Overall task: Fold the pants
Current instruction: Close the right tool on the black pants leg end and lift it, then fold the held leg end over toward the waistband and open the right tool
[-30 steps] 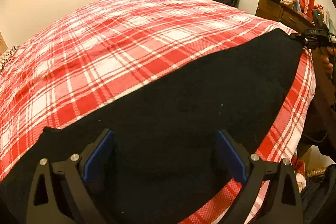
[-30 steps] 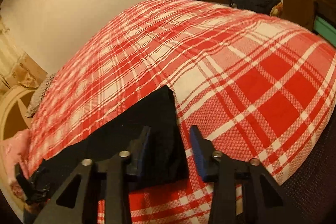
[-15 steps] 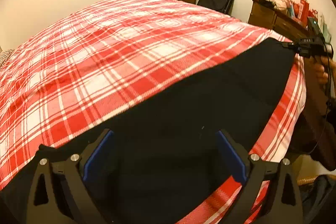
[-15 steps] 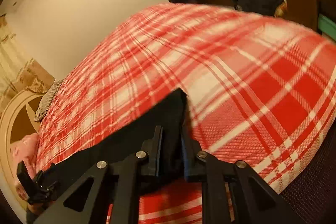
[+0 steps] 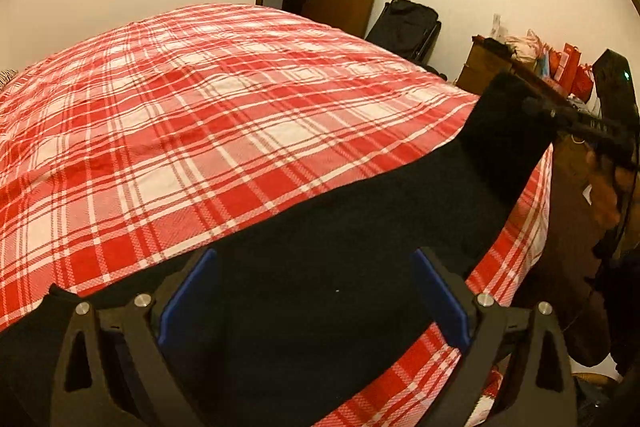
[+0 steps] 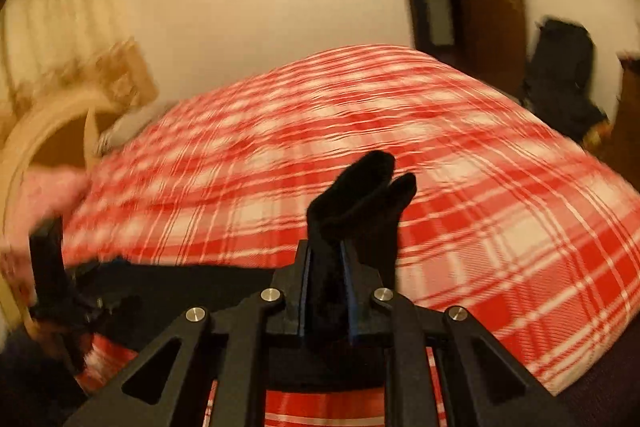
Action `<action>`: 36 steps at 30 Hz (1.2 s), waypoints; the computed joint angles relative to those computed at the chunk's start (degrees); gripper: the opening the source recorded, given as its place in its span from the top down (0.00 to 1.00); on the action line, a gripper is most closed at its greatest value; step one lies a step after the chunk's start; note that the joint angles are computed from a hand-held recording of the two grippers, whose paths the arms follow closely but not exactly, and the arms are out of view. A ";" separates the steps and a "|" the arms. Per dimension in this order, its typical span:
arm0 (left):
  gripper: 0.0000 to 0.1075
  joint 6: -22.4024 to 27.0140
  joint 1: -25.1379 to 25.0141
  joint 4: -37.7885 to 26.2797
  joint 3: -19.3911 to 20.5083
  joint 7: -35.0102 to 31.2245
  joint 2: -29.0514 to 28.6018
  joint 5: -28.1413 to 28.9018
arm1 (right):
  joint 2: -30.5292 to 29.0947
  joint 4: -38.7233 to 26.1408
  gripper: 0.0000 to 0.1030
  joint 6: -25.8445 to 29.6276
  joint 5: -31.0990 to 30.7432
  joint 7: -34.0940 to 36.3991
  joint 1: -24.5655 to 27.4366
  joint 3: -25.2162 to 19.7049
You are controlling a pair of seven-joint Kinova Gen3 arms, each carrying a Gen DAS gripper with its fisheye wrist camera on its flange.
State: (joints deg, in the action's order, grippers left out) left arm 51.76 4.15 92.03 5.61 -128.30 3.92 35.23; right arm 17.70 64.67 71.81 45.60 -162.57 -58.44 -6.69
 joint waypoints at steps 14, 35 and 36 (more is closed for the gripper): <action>0.09 3.81 -0.15 -2.09 1.79 0.42 4.64 4.93 | 13.28 -8.38 0.83 -1.17 -14.22 18.93 -0.39 3.61; 0.58 9.47 9.48 -16.23 7.29 14.47 16.27 -3.13 | -5.98 23.55 0.48 -19.22 6.43 -10.43 -0.04 -3.25; 0.66 9.29 10.20 -16.59 7.12 15.49 16.36 -4.43 | -6.01 23.85 0.48 -18.67 7.85 -11.76 -0.09 -3.74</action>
State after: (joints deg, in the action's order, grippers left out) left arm 61.05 14.35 75.43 12.72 -112.81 20.28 30.80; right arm 11.69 88.53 53.14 53.44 -174.34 -58.53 -10.43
